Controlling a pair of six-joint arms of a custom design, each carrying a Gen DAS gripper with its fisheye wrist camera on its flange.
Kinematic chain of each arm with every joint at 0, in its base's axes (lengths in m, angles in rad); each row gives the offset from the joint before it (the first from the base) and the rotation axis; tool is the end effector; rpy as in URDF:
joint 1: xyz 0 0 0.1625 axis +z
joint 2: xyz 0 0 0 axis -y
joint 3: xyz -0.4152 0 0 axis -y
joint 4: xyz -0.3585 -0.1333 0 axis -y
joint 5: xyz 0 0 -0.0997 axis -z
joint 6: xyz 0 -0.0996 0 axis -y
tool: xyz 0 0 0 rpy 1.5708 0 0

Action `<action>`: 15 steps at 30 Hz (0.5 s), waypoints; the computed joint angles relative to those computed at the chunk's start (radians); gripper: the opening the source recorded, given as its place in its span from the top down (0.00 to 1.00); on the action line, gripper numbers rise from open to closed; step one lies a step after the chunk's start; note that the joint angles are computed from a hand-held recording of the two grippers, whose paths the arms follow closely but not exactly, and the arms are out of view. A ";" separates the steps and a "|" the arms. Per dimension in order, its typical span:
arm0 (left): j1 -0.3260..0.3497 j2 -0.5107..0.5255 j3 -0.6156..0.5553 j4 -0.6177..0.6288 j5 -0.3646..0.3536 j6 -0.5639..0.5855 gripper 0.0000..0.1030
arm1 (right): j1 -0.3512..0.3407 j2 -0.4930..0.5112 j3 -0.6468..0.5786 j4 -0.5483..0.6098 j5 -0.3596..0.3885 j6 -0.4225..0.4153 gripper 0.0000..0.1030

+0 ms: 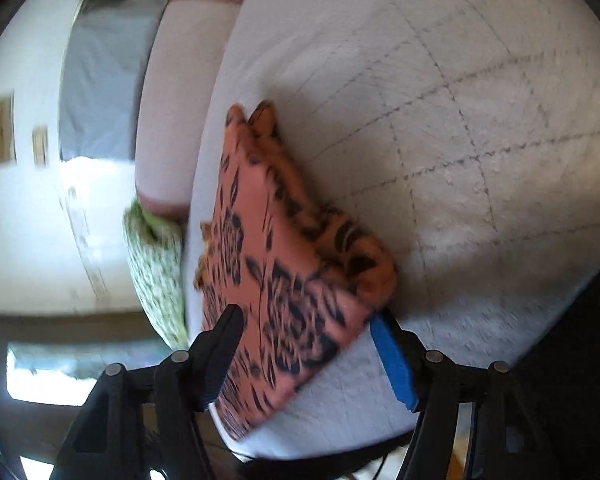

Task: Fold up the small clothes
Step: 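Open both grippers and release the folded orange shirt onto the bed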

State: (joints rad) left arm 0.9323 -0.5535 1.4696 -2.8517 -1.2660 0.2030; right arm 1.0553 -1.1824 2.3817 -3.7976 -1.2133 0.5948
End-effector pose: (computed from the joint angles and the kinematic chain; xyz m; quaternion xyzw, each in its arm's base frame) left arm -0.2853 -0.6582 0.0432 0.3719 0.8985 -0.2073 0.1070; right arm -0.0601 -0.4473 0.2498 0.3775 0.7744 -0.4771 0.1739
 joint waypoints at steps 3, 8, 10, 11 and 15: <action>-0.010 0.034 -0.019 0.023 0.016 0.015 0.37 | 0.048 -0.028 0.003 0.006 -0.120 -0.056 0.90; -0.006 0.078 -0.056 0.080 0.049 0.008 0.37 | 0.097 -0.022 -0.014 0.069 -0.291 -0.108 0.85; -0.008 0.089 -0.071 0.090 0.066 0.012 0.37 | 0.102 -0.055 -0.018 0.116 -0.257 -0.111 0.59; -0.009 0.087 -0.070 0.077 0.051 0.017 0.37 | 0.108 -0.090 -0.008 0.127 -0.260 -0.133 0.46; -0.011 0.096 -0.080 0.047 0.040 0.047 0.36 | 0.171 -0.163 -0.029 0.144 -0.438 -0.244 0.33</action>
State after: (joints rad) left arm 0.9217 -0.4575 1.3894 -2.8045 -1.2265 0.2499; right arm 1.2265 -1.3454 2.3527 -3.6540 -1.6516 0.3507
